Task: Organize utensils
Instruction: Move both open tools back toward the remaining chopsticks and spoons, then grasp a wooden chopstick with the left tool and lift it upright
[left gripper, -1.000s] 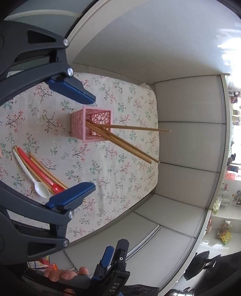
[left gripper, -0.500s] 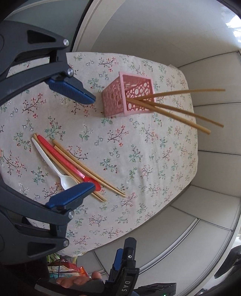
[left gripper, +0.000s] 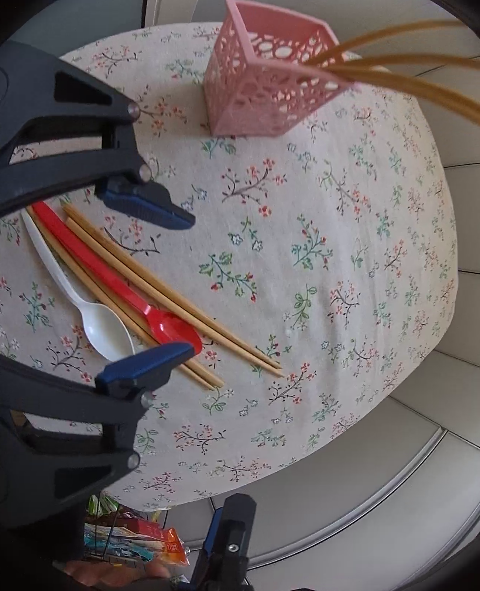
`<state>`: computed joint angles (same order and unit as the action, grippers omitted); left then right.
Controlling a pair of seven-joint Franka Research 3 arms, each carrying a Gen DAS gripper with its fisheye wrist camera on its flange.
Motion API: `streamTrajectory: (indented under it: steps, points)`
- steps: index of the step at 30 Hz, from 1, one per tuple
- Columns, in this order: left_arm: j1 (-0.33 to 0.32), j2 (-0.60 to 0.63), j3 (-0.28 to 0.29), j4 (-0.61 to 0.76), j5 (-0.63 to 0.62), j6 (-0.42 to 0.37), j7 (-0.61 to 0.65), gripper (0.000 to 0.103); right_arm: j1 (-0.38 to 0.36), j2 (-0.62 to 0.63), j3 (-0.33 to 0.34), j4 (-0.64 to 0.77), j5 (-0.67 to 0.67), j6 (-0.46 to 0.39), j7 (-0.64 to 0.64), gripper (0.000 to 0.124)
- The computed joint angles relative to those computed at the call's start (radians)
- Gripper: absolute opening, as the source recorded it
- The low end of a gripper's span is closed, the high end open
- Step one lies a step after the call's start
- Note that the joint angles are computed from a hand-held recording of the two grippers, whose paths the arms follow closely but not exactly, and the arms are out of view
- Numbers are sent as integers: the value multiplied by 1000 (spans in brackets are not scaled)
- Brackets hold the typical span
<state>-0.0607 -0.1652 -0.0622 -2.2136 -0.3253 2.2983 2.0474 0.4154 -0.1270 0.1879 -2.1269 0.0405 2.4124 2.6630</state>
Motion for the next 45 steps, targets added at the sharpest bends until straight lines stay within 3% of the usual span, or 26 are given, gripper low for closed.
streamTrajectory:
  steps: [5, 10, 21, 28, 32, 45]
  points:
    - [-18, 48, -27, 18, 9, 17, 3, 31, -3, 8, -10, -8, 32, -7, -17, 93]
    - [-24, 93, -48, 38, 35, 30, -19, 17, -5, 18, -19, -6, 61, -18, -52, 93]
    - [-24, 126, -69, 56, 77, 67, -60, 14, -18, 2, -22, -23, 67, -17, -53, 93]
    - [-30, 166, -86, 52, 59, 202, -25, 12, -20, 10, -22, -28, 82, -9, -45, 93]
    - [-30, 147, -87, 24, 109, 263, -44, 10, -19, 23, -24, -28, 92, 1, -33, 93]
    - [-64, -45, 4, -47, -65, 278, 120, 8, -6, 61, -25, 16, 93, 9, -37, 93]
